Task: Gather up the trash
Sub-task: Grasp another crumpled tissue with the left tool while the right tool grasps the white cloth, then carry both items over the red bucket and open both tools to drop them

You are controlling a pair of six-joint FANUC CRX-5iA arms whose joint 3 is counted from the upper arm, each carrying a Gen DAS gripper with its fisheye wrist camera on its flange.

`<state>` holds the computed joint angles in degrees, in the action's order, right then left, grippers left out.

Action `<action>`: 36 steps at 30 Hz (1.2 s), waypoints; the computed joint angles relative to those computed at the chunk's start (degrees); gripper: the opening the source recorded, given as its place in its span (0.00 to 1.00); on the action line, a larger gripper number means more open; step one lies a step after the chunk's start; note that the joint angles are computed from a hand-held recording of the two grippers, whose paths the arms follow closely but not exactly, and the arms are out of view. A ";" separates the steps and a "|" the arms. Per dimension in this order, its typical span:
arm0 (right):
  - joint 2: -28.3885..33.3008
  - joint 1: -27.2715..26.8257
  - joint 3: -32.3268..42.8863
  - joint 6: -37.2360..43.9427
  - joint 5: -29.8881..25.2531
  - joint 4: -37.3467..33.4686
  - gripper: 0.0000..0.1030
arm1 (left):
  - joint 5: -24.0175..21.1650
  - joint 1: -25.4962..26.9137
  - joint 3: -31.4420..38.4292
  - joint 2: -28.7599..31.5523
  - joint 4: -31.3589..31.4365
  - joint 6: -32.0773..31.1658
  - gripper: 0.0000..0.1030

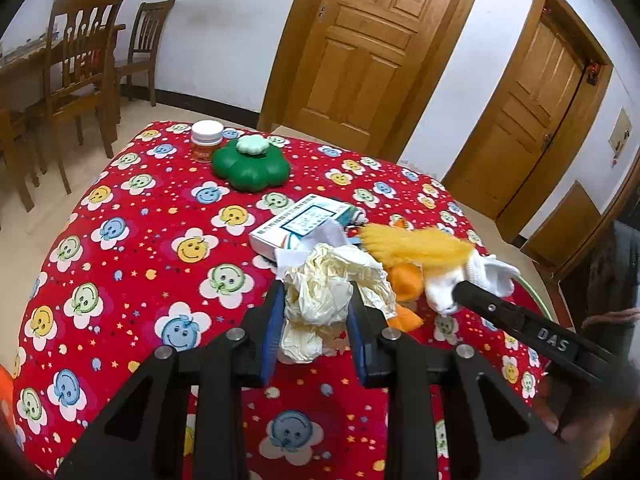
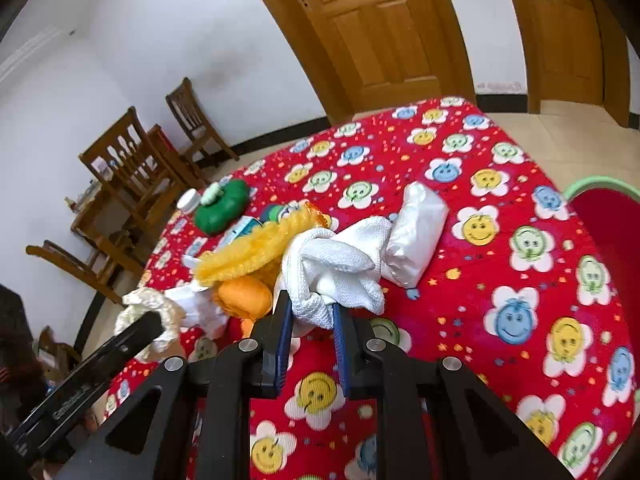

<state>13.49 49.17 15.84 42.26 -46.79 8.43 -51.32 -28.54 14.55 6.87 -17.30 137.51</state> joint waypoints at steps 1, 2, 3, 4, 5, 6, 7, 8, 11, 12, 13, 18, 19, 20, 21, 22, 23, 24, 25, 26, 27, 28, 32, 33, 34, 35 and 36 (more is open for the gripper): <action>-0.87 0.19 -0.86 -0.58 0.29 0.60 0.19 | 0.03 -0.28 0.16 -0.07 -0.13 0.02 0.28; -1.49 0.28 -1.56 -0.97 0.54 1.08 0.19 | 0.05 -0.48 0.24 -0.18 -0.21 0.00 0.28; -2.56 0.58 -2.82 -1.98 0.99 2.27 0.19 | 0.05 -0.73 0.38 -0.26 -0.27 -0.06 0.28; -3.38 0.84 -3.81 -2.86 1.30 3.33 0.19 | 0.06 -0.96 0.54 -0.30 -0.27 -0.10 0.28; -3.85 1.06 -4.32 -3.52 1.33 4.14 0.19 | 0.08 -1.16 0.65 -0.36 -0.21 -0.16 0.28; -4.58 1.22 -4.93 -4.09 1.08 4.61 0.19 | 0.16 -1.37 0.76 -0.41 -0.02 -0.34 0.28; -5.06 1.29 -5.30 -4.47 0.95 4.74 0.19 | 0.22 -1.60 0.93 -0.43 0.07 -0.46 0.28; -5.93 1.36 -6.10 -5.30 1.15 4.96 0.19 | 0.27 -1.86 1.15 -0.43 0.15 -0.67 0.28; -8.51 1.80 -9.07 -8.54 1.93 7.77 0.19 | 0.34 -2.53 1.90 -0.20 0.68 -1.55 0.28; -9.55 1.95 -10.32 -9.84 2.33 9.04 0.19 | 0.39 -2.70 2.15 -0.06 1.04 -1.89 0.28; -10.27 2.02 -11.18 -10.74 2.53 9.87 0.19 | 0.58 -2.87 2.40 0.10 1.58 -2.38 0.28; -14.07 1.97 -15.64 -16.04 2.85 14.59 0.19 | 0.17 -3.95 4.46 1.54 3.13 -4.32 0.28; -14.85 1.87 -16.57 -17.33 2.68 15.60 0.19 | 0.10 -4.12 4.96 1.94 3.59 -4.82 0.28; -15.42 1.78 -17.17 -17.98 2.61 16.10 0.19 | 0.09 -4.27 5.51 2.42 4.20 -5.54 0.28; -16.08 1.61 -17.97 -18.97 2.61 16.86 0.19 | -0.04 -4.50 6.24 3.00 4.66 -6.27 0.28; -16.85 1.42 -18.93 -20.18 2.62 17.83 0.19 | -0.30 -4.83 7.12 3.63 4.86 -6.85 0.28; -17.30 1.32 -19.48 -20.92 2.61 18.43 0.19 | -0.52 -5.09 7.88 4.17 5.00 -7.36 0.28; -18.02 1.08 -20.41 -22.04 2.69 19.23 0.19 | -0.77 -5.40 8.91 4.95 5.31 -8.14 0.28; -18.70 0.82 -21.28 -23.05 2.71 19.90 0.19 | -1.02 -5.66 9.93 5.74 5.68 -8.94 0.28; -19.10 0.59 -21.80 -23.58 2.73 20.26 0.19 | -1.17 -5.90 10.76 6.38 5.96 -9.43 0.28; -19.62 0.34 -22.44 -24.38 2.64 20.82 0.20 | -1.35 -6.11 11.73 7.17 6.42 -10.24 0.28; -20.14 0.00 -23.13 -25.19 2.47 21.33 0.20 | -1.66 -6.43 13.04 8.20 6.88 -11.16 0.28; -21.40 -1.04 -24.97 -27.11 1.82 22.30 0.20 | -3.11 -7.52 18.10 12.16 8.12 -14.15 0.28; -21.71 -1.36 -25.45 -27.51 1.77 22.30 0.20 | -3.76 -7.79 19.86 13.54 8.58 -15.11 0.28; -22.00 -1.82 -25.88 -27.84 1.74 22.07 0.20 | -4.10 -7.91 20.95 14.42 9.03 -15.79 0.28; -22.29 -2.05 -26.27 -28.06 1.73 21.98 0.20 | -4.52 -8.05 22.48 15.71 9.79 -16.80 0.28; -22.54 -2.53 -26.72 -28.41 1.70 21.83 0.20 | -5.01 -8.23 24.19 17.13 10.50 -17.81 0.28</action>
<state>-9.05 46.64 -10.88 13.85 -45.09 30.26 -56.32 -36.77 38.74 24.01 -6.80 119.69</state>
